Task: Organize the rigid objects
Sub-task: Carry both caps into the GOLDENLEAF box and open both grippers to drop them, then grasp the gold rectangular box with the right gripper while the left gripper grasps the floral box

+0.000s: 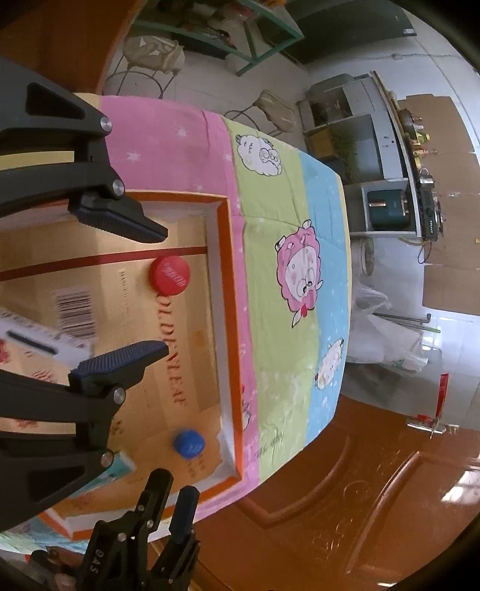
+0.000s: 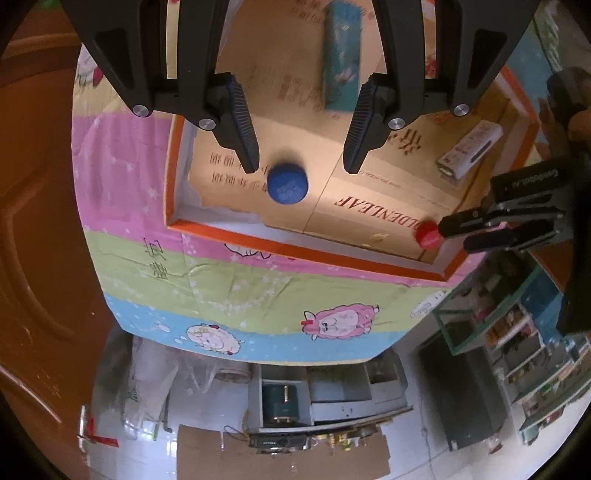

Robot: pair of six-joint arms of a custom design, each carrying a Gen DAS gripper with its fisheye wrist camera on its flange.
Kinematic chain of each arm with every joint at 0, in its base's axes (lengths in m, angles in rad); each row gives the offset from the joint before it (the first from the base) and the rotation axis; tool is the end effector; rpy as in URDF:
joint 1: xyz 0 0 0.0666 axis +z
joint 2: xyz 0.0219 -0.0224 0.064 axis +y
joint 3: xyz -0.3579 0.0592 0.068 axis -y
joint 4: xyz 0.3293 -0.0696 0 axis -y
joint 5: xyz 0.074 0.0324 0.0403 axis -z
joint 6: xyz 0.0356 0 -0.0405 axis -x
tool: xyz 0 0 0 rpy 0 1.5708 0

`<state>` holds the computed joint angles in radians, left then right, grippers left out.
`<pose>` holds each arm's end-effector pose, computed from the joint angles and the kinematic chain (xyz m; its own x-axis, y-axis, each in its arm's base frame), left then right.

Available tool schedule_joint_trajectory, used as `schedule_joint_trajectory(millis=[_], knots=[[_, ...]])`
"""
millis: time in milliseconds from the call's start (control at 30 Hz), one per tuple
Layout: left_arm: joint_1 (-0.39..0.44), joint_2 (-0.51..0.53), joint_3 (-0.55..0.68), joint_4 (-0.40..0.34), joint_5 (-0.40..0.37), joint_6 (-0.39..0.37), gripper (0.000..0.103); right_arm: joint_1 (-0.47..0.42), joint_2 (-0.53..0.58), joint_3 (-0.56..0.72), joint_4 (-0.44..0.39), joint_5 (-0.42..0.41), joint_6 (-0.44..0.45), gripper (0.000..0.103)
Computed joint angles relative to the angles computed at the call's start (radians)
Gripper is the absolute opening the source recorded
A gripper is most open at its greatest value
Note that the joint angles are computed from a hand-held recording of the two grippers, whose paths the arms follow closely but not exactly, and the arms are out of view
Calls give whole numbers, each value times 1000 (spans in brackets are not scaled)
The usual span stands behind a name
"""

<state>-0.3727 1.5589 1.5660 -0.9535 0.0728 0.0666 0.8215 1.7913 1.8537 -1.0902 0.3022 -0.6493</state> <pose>0.4448 -0.1771 0.4027 -0.7807 0.2340 -0.5794 0.3516 0.9310 -0.0978 0.3832 0.3958 0.3929 -0.8238 -0.0381 -0.5656 -0.1207 0.9866 0.1095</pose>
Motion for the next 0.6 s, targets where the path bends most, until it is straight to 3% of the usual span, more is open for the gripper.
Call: schedule_joint_trajectory(millis=[200, 400, 600], knots=[[-3, -97, -74, 13, 10, 56, 55, 43, -41, -31, 1, 35, -54, 49], [-37, -202, -144, 37, -85, 62, 55, 102, -73, -44, -22, 106, -108, 49], [-67, -310, -219, 47, -108, 72, 55, 184, -98, -42, -62, 193, -168, 49]])
